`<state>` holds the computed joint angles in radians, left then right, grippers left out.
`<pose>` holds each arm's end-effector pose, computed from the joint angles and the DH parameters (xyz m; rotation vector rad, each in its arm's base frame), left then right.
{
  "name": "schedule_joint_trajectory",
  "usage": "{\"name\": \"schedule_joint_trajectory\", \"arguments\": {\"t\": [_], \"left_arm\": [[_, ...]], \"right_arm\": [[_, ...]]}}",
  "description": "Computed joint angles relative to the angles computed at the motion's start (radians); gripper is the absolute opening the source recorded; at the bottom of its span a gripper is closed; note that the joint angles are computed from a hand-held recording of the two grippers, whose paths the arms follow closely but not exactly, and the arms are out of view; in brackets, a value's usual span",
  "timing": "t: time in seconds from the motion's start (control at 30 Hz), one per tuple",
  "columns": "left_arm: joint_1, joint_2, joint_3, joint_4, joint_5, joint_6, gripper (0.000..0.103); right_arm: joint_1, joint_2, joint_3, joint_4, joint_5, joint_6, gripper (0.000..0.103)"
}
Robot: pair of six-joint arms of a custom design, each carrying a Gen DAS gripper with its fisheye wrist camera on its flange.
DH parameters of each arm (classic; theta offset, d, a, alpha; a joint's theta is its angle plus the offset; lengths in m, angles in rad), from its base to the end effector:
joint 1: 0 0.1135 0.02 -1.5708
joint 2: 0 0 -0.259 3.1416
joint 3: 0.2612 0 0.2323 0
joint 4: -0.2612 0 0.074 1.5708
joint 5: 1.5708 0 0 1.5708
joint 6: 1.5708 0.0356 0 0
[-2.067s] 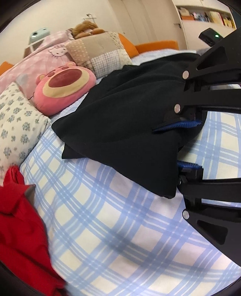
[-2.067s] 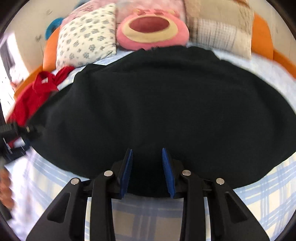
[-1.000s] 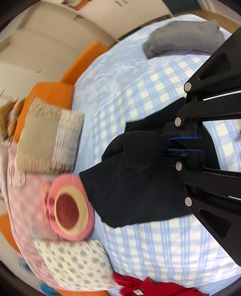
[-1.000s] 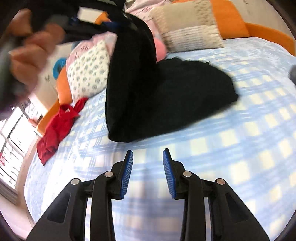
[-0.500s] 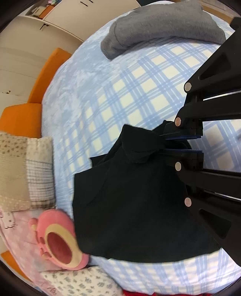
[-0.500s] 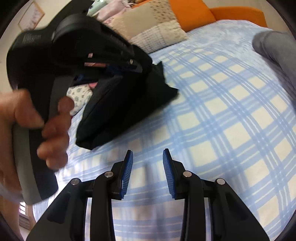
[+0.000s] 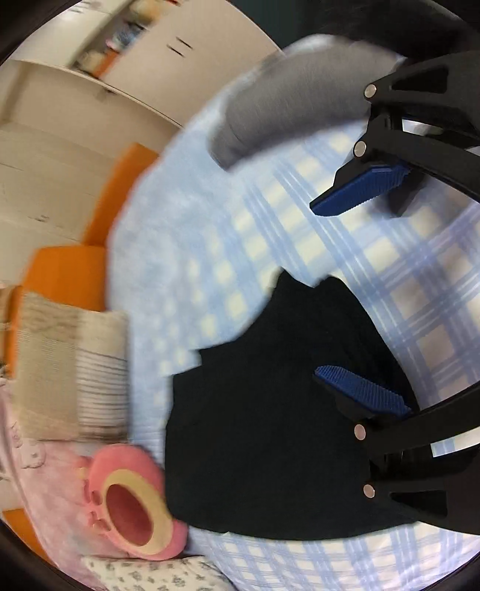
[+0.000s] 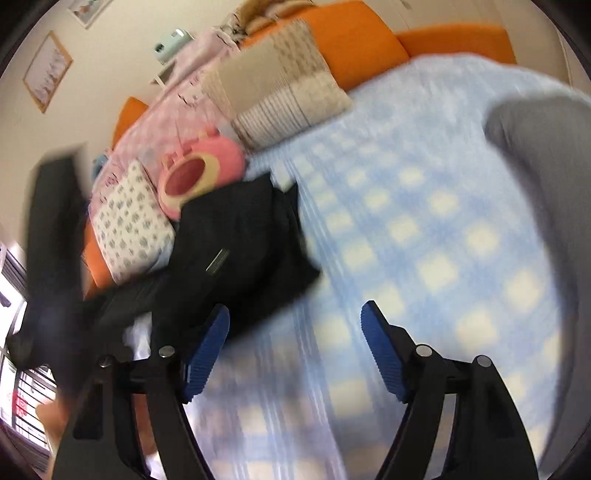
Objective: Fold large clothes
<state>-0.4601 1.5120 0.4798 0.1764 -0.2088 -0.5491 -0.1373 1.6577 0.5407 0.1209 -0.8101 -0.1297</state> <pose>0.2208 -0.1012 0.1280 -0.2015 2.4046 -0.2143 0.2495 -0.0084 0.1134 -0.2863 2.3309 0.8984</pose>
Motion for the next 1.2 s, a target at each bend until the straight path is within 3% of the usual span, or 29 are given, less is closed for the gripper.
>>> {"name": "schedule_joint_trajectory", "arguments": {"t": [0.03, 0.13, 0.27, 0.33, 0.43, 0.47, 0.53, 0.6, 0.67, 0.77, 0.8, 0.9, 1.03, 1.1, 1.2], "left_arm": [[0.047, -0.096, -0.054, 0.007, 0.029, -0.015, 0.092], [0.234, -0.279, -0.163, 0.015, 0.170, 0.008, 0.092], [0.543, -0.324, -0.243, 0.039, 0.324, 0.097, 0.092], [0.656, -0.249, -0.281, 0.112, 0.369, 0.137, 0.092], [0.697, -0.084, -0.329, 0.290, 0.348, 0.169, 0.092], [0.718, -0.015, -0.344, 0.360, 0.370, 0.184, 0.092], [0.731, 0.122, -0.351, 0.471, 0.398, 0.204, 0.092], [0.702, 0.279, -0.361, 0.613, 0.398, 0.205, 0.092], [0.635, 0.388, -0.379, 0.746, 0.325, 0.197, 0.093], [0.601, 0.522, -0.377, 0.873, 0.298, 0.206, 0.093], [0.587, 0.559, -0.369, 0.893, 0.284, 0.212, 0.093], [0.533, 0.628, -0.361, 0.949, 0.219, 0.225, 0.095], [0.557, 0.632, -0.358, 0.956, 0.259, 0.238, 0.098], [0.567, 0.636, -0.356, 0.959, 0.274, 0.258, 0.099], [0.551, 0.634, -0.365, 0.966, 0.266, 0.268, 0.099]], "right_arm": [[0.034, -0.025, 0.045, -0.031, 0.031, 0.010, 0.074], [0.125, -0.039, 0.204, -0.155, 0.084, 0.025, 0.075], [0.249, 0.050, 0.443, -0.271, 0.148, 0.064, 0.075], [0.307, 0.154, 0.603, -0.373, 0.155, 0.071, 0.075], [0.383, 0.368, 0.904, -0.587, 0.095, 0.072, 0.074], [0.408, 0.435, 0.992, -0.637, 0.088, 0.079, 0.068], [0.461, 0.549, 1.147, -0.716, 0.135, 0.101, 0.042], [0.498, 0.663, 1.298, -0.797, 0.143, 0.114, 0.040], [0.520, 0.744, 1.404, -0.855, 0.137, 0.116, 0.040], [0.549, 0.863, 1.574, -0.953, 0.106, 0.113, 0.040], [0.558, 0.879, 1.598, -0.959, 0.128, 0.115, 0.040], [0.603, 0.900, 1.630, -0.944, 0.368, 0.097, 0.037], [0.608, 0.939, 1.632, -0.924, 0.559, 0.094, 0.028], [0.580, 0.974, 1.637, -0.920, 0.512, 0.104, 0.028], [0.548, 0.947, 1.536, -0.829, 0.452, 0.119, 0.027]]}}
